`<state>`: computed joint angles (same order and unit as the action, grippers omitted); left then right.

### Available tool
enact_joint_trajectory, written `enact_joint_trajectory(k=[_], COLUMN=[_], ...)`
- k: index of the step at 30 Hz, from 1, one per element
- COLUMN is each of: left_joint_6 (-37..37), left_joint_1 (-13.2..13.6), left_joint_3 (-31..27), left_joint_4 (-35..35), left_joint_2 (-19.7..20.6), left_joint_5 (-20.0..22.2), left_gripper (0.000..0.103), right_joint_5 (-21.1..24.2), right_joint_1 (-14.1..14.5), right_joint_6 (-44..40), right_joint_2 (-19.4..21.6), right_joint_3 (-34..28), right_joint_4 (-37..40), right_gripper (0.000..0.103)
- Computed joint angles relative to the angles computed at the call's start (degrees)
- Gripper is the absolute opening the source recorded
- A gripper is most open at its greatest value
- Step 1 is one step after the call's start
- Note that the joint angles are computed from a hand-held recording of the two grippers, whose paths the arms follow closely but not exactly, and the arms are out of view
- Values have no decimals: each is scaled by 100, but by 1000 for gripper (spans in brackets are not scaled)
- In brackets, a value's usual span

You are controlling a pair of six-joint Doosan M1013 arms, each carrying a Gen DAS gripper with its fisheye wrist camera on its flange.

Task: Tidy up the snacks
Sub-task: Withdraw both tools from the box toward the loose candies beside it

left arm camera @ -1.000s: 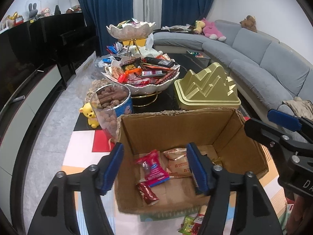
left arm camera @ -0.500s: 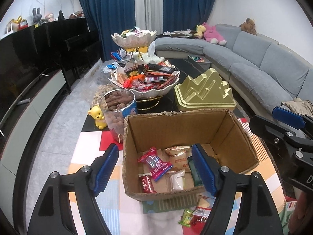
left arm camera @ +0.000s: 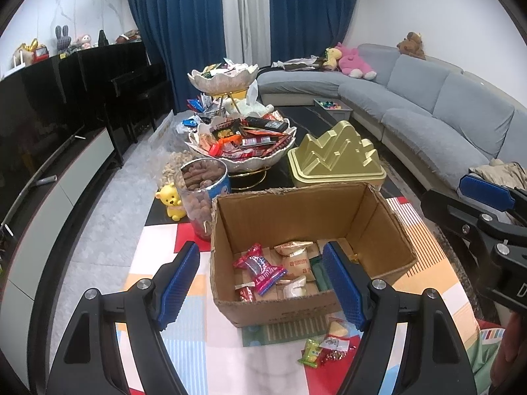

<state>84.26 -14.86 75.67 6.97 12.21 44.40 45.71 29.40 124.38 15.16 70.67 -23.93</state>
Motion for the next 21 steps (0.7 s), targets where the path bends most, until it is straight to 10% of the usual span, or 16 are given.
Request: enact_joint_trajectory(k=[21], left_joint_6=[45], left_joint_1=[-126], left_joint_3=[653], left_joint_4=[81], left_joint_2=[-356], left_joint_5=[-153], left_gripper=[77], right_joint_5=[23], right_joint_1=[111], right_joint_6=[294], right_joint_2=[-304], right_joint_3=[597], right_joint_4=[-197], right_gripper=[72])
